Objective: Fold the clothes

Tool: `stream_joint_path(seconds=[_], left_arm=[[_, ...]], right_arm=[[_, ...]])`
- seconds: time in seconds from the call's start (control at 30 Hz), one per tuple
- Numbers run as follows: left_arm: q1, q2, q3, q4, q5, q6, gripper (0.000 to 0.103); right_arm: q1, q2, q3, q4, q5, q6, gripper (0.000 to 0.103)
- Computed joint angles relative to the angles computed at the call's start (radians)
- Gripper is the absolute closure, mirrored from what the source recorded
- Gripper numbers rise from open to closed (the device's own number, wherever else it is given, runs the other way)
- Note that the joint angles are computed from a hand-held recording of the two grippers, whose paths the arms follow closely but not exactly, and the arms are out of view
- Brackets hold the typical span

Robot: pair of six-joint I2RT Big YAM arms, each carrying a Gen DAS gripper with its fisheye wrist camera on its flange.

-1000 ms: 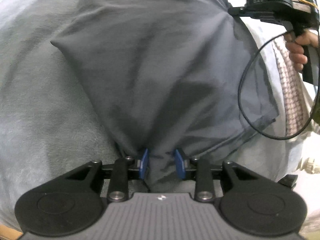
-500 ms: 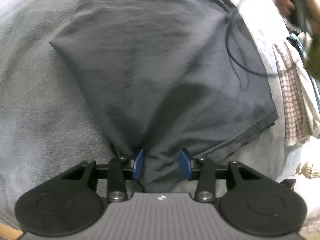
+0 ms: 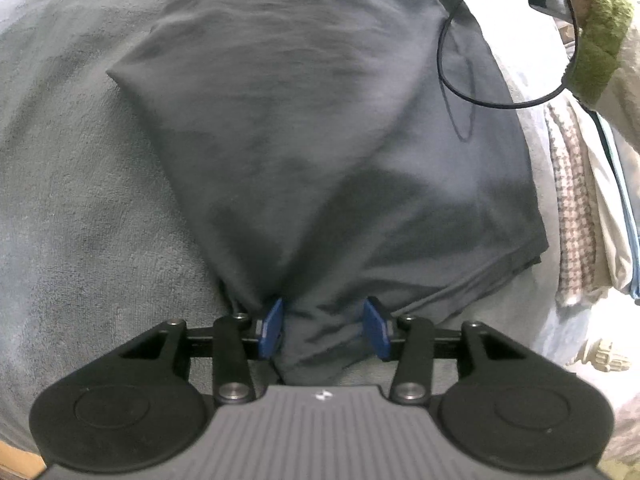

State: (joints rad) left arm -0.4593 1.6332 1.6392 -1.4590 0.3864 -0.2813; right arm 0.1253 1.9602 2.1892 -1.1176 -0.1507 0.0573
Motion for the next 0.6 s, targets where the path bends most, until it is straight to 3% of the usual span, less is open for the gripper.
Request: stream_joint_path(seconds=[0.13, 0.2, 0.27, 0.3, 0.4, 0.43, 0.47, 0.6], left_arm=[[-0.001, -0.011, -0.015, 0.008, 0.003, -0.006, 0.057], [-0.003, -0.016, -0.023, 0.012, 0.003, -0.009, 0.056], [-0.005, -0.022, -0.031, 0.018, 0.002, -0.010, 0.056], [-0.007, -0.025, -0.035, 0.021, 0.001, -0.011, 0.056], [-0.013, -0.037, -0.049, 0.031, -0.006, -0.016, 0.056], [-0.015, -0.042, -0.056, 0.036, -0.008, -0.017, 0.056], [-0.016, -0.047, -0.062, 0.039, -0.009, -0.020, 0.056], [-0.016, -0.065, -0.086, 0.050, 0.000, -0.029, 0.056]], right_arm=[[-0.007, 0.001, 0.006, 0.024, -0.045, 0.047, 0.095], [-0.004, -0.014, -0.002, 0.064, -0.066, 0.061, 0.077], [-0.002, -0.008, 0.015, 0.088, -0.096, 0.070, 0.046], [0.002, 0.012, 0.046, 0.078, -0.107, 0.066, 0.045], [0.014, 0.135, 0.230, -0.050, -0.132, 0.025, 0.047], [0.018, 0.187, 0.309, -0.112, -0.124, 0.019, 0.061], [0.019, 0.222, 0.361, -0.147, -0.117, 0.025, 0.097], [0.002, 0.187, 0.297, -0.062, -0.093, 0.117, 0.098]])
